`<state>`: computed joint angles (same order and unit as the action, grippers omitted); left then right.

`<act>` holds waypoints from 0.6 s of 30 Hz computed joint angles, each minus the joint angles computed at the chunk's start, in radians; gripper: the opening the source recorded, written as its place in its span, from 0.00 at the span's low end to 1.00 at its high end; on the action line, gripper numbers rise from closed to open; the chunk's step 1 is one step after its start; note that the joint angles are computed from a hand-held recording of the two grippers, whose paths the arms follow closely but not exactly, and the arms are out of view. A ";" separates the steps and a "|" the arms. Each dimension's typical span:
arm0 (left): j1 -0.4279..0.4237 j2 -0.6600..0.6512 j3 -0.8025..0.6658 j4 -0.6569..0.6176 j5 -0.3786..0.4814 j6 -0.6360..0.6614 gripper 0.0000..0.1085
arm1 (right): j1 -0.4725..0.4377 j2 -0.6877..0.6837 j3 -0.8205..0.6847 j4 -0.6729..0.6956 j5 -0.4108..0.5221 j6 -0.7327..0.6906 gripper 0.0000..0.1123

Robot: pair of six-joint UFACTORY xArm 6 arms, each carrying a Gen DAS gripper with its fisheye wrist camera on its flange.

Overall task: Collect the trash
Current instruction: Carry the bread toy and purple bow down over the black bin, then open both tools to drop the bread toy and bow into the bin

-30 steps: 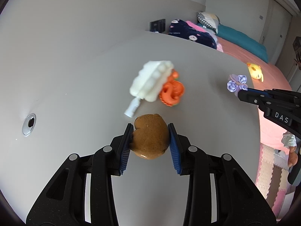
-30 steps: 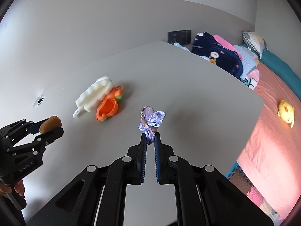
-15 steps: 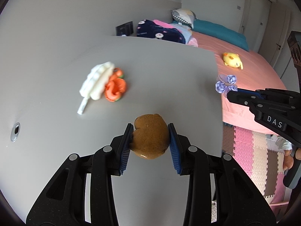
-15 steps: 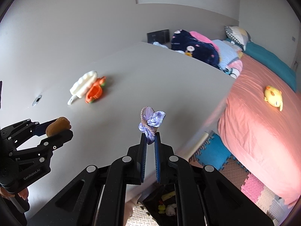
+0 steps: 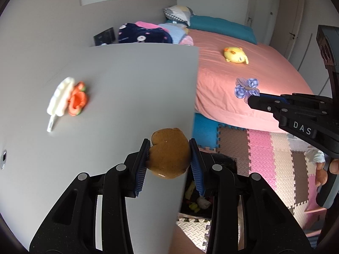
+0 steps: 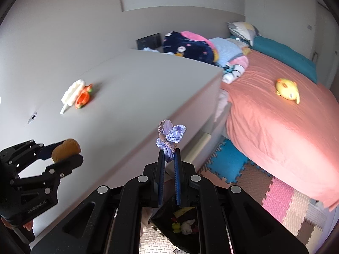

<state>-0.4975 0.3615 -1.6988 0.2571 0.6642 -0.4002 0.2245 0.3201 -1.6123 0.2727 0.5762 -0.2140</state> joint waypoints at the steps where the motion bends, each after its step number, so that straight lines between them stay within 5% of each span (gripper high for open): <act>1: -0.006 0.005 -0.006 -0.005 0.000 0.008 0.34 | -0.009 -0.015 0.020 -0.001 -0.008 0.004 0.08; 18: -0.104 0.151 -0.193 -0.143 0.056 0.215 0.34 | -0.117 -0.119 0.183 -0.057 -0.055 0.090 0.08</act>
